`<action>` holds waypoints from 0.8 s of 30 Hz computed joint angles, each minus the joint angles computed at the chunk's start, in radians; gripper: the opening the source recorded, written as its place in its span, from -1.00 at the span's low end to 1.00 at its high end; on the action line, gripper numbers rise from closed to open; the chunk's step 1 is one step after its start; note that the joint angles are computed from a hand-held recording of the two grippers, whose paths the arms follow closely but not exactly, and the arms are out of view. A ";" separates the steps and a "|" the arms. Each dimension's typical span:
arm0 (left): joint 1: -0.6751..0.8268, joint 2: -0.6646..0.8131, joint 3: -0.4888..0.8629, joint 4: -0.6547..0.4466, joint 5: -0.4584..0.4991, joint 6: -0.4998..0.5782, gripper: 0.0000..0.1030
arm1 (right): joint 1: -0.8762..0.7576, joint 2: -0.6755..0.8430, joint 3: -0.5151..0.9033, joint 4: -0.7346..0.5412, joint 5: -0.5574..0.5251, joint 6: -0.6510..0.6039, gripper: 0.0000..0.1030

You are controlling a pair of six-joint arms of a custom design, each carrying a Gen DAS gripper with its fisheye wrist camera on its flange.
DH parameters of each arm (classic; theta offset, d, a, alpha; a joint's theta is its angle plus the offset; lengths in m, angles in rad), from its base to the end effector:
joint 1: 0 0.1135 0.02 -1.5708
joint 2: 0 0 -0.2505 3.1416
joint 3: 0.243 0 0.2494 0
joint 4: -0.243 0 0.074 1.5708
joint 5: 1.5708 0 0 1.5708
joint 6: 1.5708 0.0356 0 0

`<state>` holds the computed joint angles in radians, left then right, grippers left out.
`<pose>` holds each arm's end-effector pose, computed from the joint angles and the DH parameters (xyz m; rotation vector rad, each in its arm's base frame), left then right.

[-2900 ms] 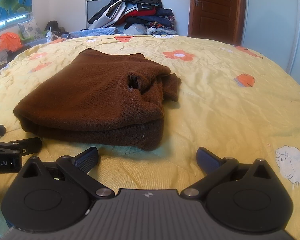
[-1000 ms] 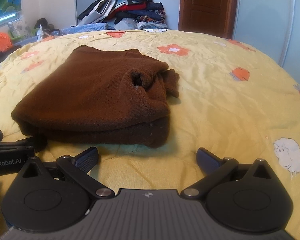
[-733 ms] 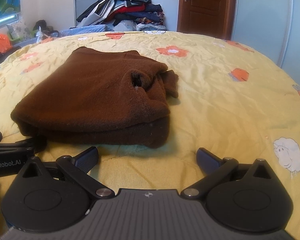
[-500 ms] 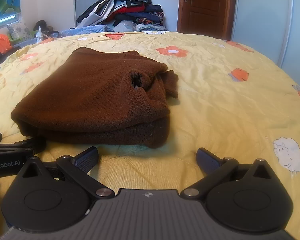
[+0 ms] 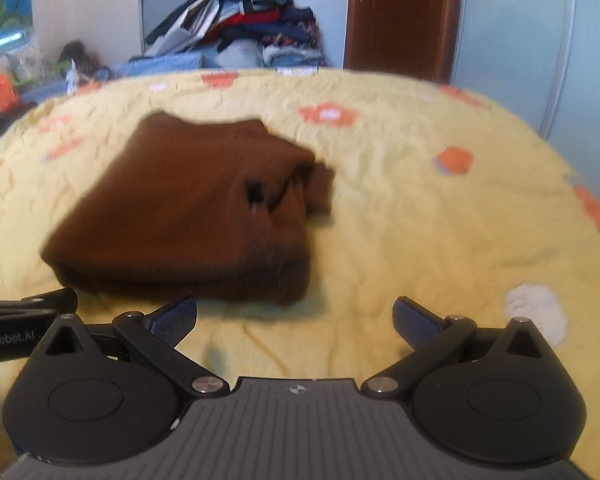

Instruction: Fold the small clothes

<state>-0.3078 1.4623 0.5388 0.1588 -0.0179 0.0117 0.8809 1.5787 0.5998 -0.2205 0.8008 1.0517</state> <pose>0.2535 -0.0799 0.1297 0.3632 2.3104 -0.1264 0.1742 0.1709 0.1045 0.3746 2.2533 -0.1958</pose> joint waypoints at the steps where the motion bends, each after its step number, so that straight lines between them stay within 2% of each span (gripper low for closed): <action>1: 0.008 -0.026 0.003 -0.027 0.019 -0.006 1.00 | 0.006 -0.026 0.002 -0.030 0.007 0.009 1.00; 3: 0.021 -0.066 0.008 -0.066 0.042 -0.013 1.00 | 0.014 -0.069 -0.001 -0.063 0.014 0.016 1.00; 6: 0.019 -0.092 0.011 -0.086 0.029 -0.016 1.00 | 0.014 -0.103 -0.012 -0.059 0.005 -0.002 1.00; 12: 0.029 -0.094 0.023 -0.111 0.044 -0.023 1.00 | 0.010 -0.065 0.011 -0.069 -0.012 -0.003 1.00; 24: 0.026 -0.103 0.018 -0.110 0.049 -0.023 1.00 | 0.008 -0.081 0.002 -0.071 -0.015 0.006 1.00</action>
